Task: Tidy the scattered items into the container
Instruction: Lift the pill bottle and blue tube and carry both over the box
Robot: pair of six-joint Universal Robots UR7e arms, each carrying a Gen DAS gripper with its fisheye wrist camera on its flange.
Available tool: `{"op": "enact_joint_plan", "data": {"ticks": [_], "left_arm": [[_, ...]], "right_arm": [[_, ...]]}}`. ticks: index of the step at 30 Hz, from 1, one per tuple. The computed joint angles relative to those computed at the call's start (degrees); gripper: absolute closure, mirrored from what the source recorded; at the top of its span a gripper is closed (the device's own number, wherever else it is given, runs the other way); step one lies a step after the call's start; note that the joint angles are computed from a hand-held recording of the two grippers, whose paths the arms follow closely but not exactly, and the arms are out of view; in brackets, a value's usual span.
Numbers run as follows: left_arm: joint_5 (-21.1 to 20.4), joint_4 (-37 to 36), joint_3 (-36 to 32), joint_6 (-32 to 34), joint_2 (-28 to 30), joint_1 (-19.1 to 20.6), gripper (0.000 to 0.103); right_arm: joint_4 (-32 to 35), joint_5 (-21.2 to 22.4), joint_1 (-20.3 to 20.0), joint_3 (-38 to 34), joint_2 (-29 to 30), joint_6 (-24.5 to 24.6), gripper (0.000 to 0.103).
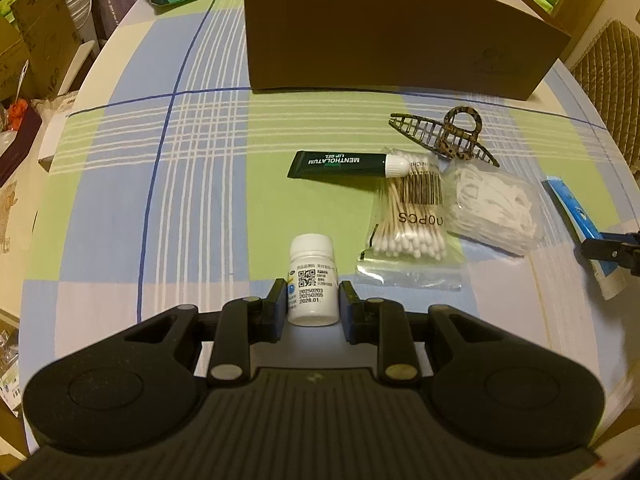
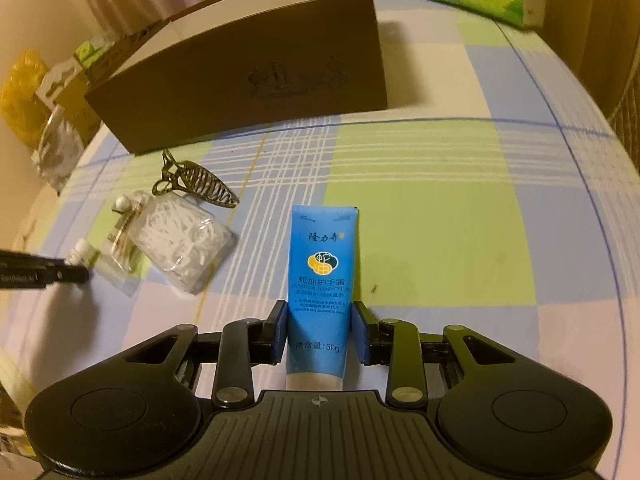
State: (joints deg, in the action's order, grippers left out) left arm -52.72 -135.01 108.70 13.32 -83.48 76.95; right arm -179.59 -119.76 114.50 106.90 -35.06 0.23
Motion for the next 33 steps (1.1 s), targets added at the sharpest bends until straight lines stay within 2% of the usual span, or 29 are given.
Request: {"op": "enact_joint_plan", "data": {"ticks": [4,16,33], "left_arm": [[-0.37,-0.38,0.26,-0.37,-0.72,-0.32,0.080],[-2.81,-3.56,-0.60,1.55,-0.98,-2.12,0.081],[-2.68,-3.25,-0.42,2.45,0.22,-0.67,0.080]], "right_arm": [[-0.52,1.43,-0.10,0.21,-0.53,0.98,0.073],[-1.89,3.99,0.80,-2.06,-0.75,-0.16,0.073],[-1.50,3.98,0.63,-2.16,-0.78,2.05,0.073]]}}
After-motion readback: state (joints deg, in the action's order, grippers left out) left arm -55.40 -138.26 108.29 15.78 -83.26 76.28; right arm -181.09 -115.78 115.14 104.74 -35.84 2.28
